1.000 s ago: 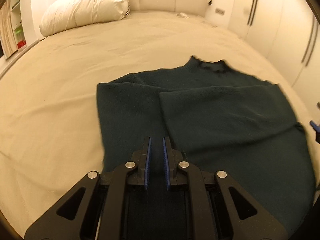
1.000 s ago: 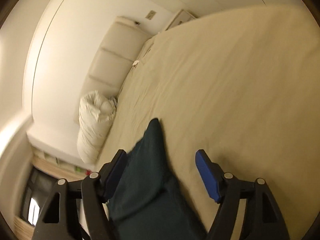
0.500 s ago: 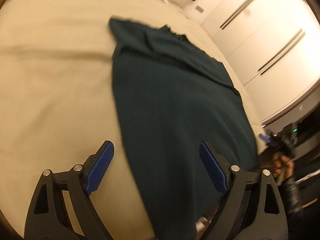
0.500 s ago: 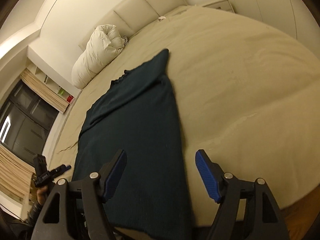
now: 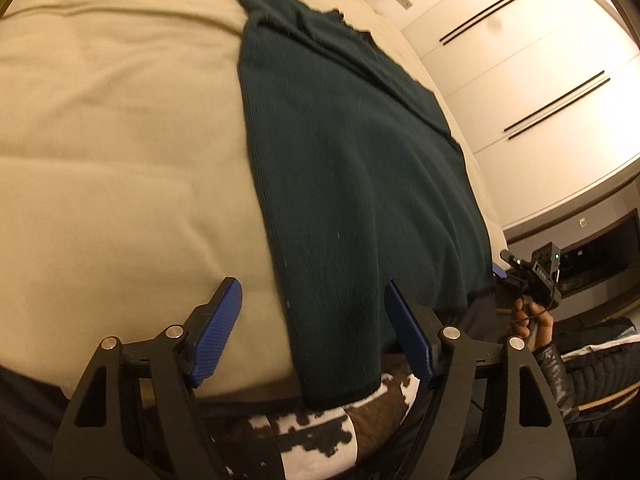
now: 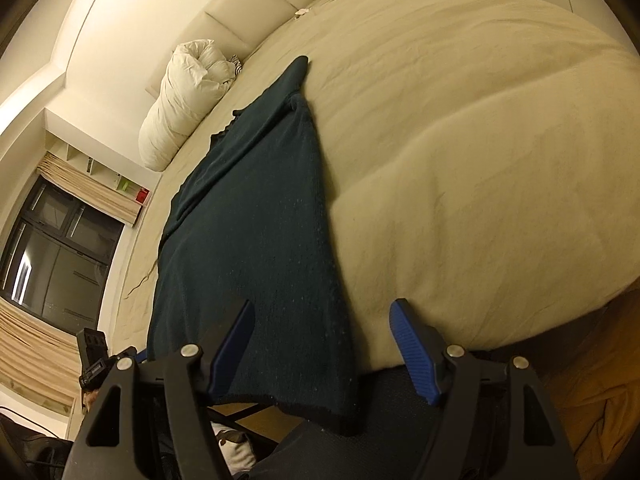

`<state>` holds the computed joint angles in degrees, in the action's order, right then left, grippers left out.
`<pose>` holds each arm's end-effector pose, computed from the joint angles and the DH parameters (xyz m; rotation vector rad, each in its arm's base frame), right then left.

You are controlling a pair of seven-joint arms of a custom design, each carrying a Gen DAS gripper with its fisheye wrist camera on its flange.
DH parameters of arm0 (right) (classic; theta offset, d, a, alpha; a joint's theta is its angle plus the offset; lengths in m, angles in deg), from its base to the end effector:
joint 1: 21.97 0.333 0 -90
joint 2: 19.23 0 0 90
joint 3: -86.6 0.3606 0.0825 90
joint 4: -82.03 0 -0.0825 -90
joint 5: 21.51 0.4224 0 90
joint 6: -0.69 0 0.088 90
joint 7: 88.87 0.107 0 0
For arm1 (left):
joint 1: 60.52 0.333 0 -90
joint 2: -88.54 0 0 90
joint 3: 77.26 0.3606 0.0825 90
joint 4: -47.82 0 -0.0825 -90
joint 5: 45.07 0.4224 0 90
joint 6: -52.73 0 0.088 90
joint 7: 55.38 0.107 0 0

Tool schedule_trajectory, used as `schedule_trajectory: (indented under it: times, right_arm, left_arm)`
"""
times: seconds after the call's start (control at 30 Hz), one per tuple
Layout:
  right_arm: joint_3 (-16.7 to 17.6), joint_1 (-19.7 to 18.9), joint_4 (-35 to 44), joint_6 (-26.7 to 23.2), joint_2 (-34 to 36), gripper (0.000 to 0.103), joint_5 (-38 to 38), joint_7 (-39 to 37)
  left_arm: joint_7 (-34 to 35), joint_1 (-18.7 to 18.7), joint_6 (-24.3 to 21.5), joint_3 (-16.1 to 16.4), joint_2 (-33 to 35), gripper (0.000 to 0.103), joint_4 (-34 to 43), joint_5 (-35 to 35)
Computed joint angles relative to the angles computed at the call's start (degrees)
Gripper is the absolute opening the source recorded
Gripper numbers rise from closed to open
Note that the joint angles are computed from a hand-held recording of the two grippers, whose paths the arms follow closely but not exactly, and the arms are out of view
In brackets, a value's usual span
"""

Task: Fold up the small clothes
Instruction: 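Grasp the sweater hem with both tools, then lift the hem with both tools and fold it toward the collar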

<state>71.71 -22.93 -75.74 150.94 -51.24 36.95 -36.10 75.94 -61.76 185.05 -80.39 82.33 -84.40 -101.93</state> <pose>0.3705 -0.1235 0.4232 -1.2285 1.9380 -0.0421 0.5349 -0.0580 0.4292 1.7830 -2.0483 1.0228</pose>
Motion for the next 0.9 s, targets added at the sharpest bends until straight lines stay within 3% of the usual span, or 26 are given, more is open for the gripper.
schedule_trajectory:
  times: [0.2, 0.33, 0.4, 0.67, 0.9]
  right_arm:
    - [-0.3, -0.2, -0.3, -1.5, -0.3, 0.072, -0.4, -0.2]
    - [-0.6, -0.6, -0.4, -3.0, -0.4, 0.07, -0.6, -0.4]
    - [-0.8, -0.9, -0.6, -3.9, -0.6, 0.07, -0.6, -0.7]
    - [-1.3, -2.3, -0.1, -8.2, -0.1, 0.069, -0.9, -1.8]
    - [-0.5, -4.0, 0.5, -11.7, 0.6, 0.06, -3.3, -1.4]
  left_arm:
    - [-0.2, 0.1, -3.2, -0.1, 1.5, 0.063, 1.1, -1.5]
    - [-0.5, 1.1, -6.6, 0.0, 3.3, 0.04, 1.8, -4.0]
    - [-0.9, 2.0, -9.2, 0.0, 5.0, 0.034, 2.7, -5.8]
    - [-0.7, 5.3, -14.8, -0.9, 8.3, 0.033, 4.0, -11.0]
    - [1.4, 6.7, -17.5, -1.4, 9.2, 0.033, 4.7, -13.2]
